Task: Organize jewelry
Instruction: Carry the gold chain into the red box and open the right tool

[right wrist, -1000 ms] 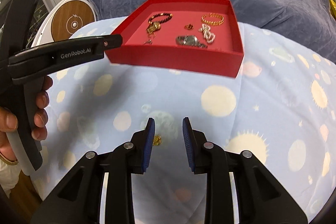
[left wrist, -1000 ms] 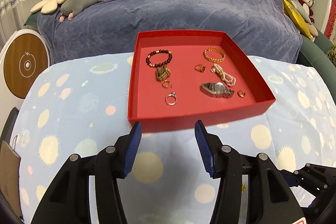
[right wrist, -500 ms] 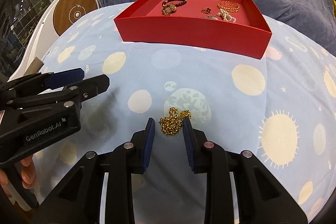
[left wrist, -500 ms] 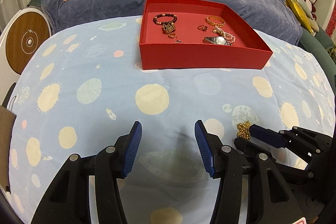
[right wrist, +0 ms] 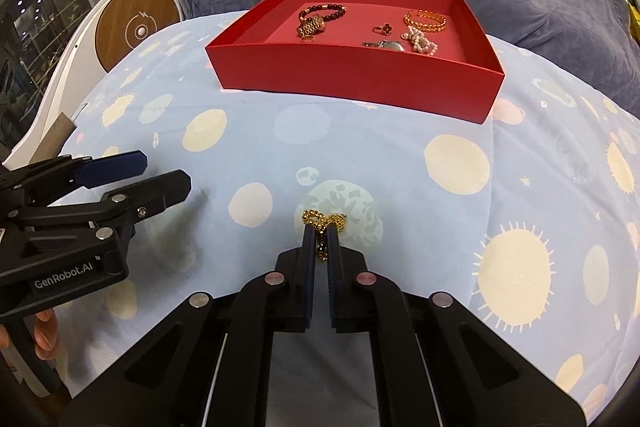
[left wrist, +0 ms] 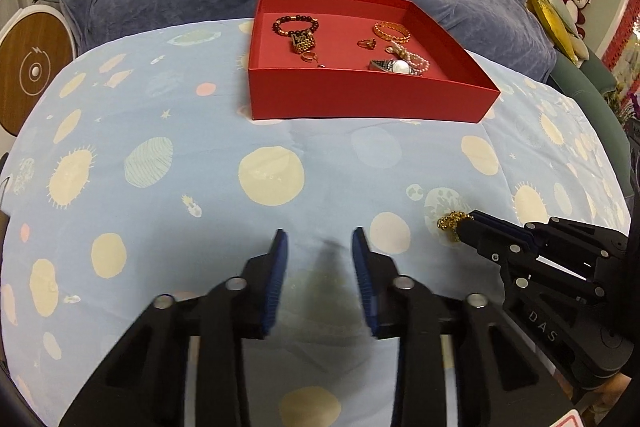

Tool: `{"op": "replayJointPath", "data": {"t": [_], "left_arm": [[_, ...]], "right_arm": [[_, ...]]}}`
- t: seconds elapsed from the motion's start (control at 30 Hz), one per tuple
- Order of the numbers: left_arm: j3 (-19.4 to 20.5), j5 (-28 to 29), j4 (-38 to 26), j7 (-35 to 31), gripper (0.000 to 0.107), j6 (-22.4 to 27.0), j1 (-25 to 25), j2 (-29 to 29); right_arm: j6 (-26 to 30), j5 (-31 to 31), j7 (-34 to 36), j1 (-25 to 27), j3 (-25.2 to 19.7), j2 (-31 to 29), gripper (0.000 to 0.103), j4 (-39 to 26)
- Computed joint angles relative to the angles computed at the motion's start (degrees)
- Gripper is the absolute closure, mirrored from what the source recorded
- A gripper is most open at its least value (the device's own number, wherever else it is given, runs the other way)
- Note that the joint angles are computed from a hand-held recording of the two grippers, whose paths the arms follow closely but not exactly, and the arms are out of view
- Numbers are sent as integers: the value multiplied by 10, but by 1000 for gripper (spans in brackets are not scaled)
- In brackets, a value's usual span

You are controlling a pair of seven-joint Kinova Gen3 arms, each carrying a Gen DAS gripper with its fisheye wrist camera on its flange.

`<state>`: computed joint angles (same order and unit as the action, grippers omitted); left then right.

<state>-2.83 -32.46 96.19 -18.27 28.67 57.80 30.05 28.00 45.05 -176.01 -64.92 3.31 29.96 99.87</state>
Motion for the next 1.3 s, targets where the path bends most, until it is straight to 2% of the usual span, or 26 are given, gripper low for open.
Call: {"op": "replayJointPath", "data": {"t": [0.07, 0.3, 0.57, 0.77, 0.9, 1.03, 1.3], "left_arm": [[14, 14, 4, -16, 107, -17, -18, -1], [-19, -23, -26, -2, 107, 14, 20, 0], [-17, -74, -95, -3, 107, 66, 1, -6], [4, -77, -185, -54, 107, 108, -35, 25], [10, -48, -244, -93, 107, 122, -59, 57], [6, -16, -289, -128, 107, 133, -72, 94], [2, 56, -339, -185, 107, 142, -100, 146]], "right_arm": [[-2, 5, -8, -3, 5, -6, 98, 5], [-4, 38, -37, 0, 10, -35, 100, 16], [28, 107, -72, 37, -4, -76, 100, 0], [56, 118, -26, 87, -35, -67, 100, -56], [41, 83, 21, 122, -39, -37, 100, -101], [25, 20, 86, 150, -40, 2, 100, -146], [18, -96, 188, 187, -41, 66, 100, -217]]}}
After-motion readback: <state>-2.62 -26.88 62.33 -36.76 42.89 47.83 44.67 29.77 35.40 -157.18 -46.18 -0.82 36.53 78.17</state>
